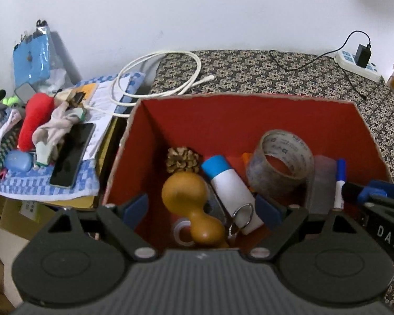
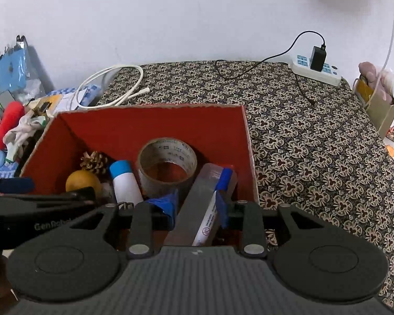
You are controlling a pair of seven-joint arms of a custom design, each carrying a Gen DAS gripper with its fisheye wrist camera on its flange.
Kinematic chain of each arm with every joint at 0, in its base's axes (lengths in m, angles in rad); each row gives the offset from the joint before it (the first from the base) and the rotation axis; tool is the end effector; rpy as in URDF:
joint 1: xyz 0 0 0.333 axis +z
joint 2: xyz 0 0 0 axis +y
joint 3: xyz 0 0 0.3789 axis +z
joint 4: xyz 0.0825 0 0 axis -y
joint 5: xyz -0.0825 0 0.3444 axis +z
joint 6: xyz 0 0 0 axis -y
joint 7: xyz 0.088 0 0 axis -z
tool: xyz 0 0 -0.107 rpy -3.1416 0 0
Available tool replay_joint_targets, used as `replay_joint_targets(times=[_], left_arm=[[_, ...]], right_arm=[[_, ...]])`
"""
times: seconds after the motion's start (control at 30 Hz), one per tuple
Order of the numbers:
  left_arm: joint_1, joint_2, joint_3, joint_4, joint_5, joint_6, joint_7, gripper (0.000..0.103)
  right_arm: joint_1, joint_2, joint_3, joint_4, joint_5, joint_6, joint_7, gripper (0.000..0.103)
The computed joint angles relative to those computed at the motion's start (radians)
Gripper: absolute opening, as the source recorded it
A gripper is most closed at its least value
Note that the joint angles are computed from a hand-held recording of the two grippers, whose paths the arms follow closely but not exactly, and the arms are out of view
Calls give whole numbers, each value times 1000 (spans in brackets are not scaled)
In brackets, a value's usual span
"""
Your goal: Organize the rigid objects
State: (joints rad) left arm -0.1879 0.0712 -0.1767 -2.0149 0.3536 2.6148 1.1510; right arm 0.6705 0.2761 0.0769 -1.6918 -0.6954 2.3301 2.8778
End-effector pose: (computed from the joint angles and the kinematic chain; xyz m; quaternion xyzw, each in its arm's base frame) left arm 0.5389 -0.2107 0.5587 -0.6070 0.7420 -0.1931 0.2092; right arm 0.4913 0.4316 0.5529 -0.6095 0.7232 -0.2269 0.2323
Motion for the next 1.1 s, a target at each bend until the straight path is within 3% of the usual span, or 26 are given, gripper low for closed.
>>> replay_joint_targets(times=[1.1], left_arm=[[-4,40,7,10,-44,7,27,90]], right_arm=[[-16,44,-19,11,124,67,-99,15]])
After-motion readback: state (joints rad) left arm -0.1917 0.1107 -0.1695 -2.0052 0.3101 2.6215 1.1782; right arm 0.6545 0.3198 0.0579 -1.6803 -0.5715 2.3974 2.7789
